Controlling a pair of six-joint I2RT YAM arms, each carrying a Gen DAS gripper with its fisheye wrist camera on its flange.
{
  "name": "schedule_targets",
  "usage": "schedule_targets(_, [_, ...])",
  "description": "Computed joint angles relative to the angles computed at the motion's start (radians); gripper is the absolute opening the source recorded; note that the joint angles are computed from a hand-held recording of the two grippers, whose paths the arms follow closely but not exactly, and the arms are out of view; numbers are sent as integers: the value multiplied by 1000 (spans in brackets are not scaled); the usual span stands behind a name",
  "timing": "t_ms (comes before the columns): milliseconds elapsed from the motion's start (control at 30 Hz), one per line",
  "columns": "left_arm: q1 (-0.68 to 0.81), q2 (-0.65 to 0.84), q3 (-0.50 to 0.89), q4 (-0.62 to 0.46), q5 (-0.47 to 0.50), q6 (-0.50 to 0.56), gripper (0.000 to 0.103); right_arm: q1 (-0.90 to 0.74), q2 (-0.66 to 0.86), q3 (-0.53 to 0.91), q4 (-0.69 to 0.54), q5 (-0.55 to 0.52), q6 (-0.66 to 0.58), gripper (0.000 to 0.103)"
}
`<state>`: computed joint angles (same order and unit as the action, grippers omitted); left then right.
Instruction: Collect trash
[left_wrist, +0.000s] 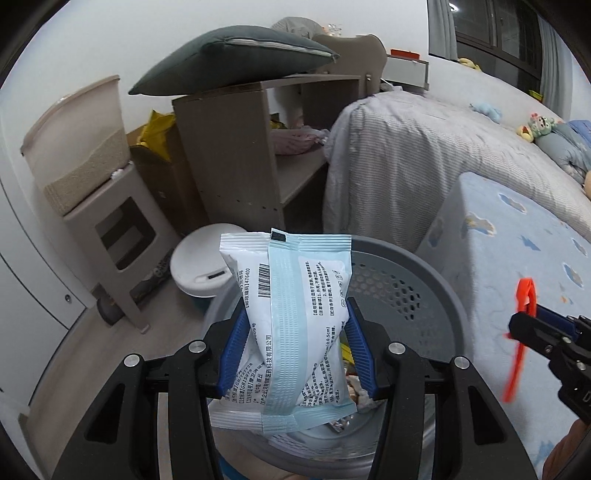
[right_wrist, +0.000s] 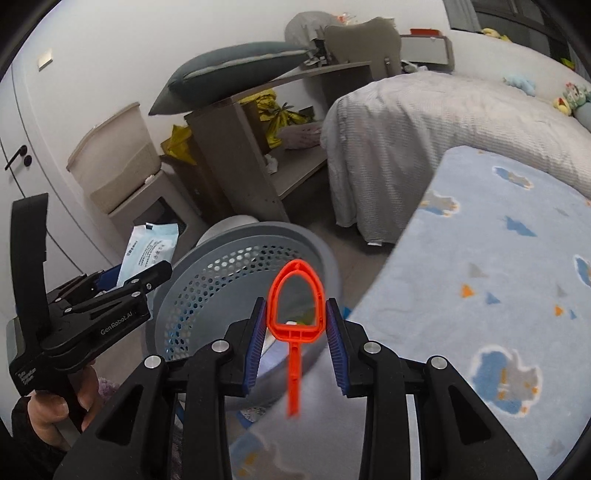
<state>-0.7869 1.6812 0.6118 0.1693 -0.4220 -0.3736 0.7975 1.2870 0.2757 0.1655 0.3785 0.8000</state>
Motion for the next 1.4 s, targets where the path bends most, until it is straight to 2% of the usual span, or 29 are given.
schedule_targets(200, [43,24,0,3,48,16,49,-10,188,90,105,-52,-58,32])
schedule_targets(400, [82,40,6,-7,99,19,53,-6,248,126,129,-51,-62,33])
schedule_targets(467, [88,39,4,-9,105,17,62,-2,255,134,122,-43,-62,37])
schedule_targets(767, [93,17,-10,-20,101,8,69,7,239,144,91,-16,-55,42])
schedule_targets(1033, [97,6,-16,-24,87,-3,73,22,226,148,59,6,-33,45])
schedule_targets(1400, [99,-8,-26,-22,77,-11,77,55,208,160,2,69,-6,55])
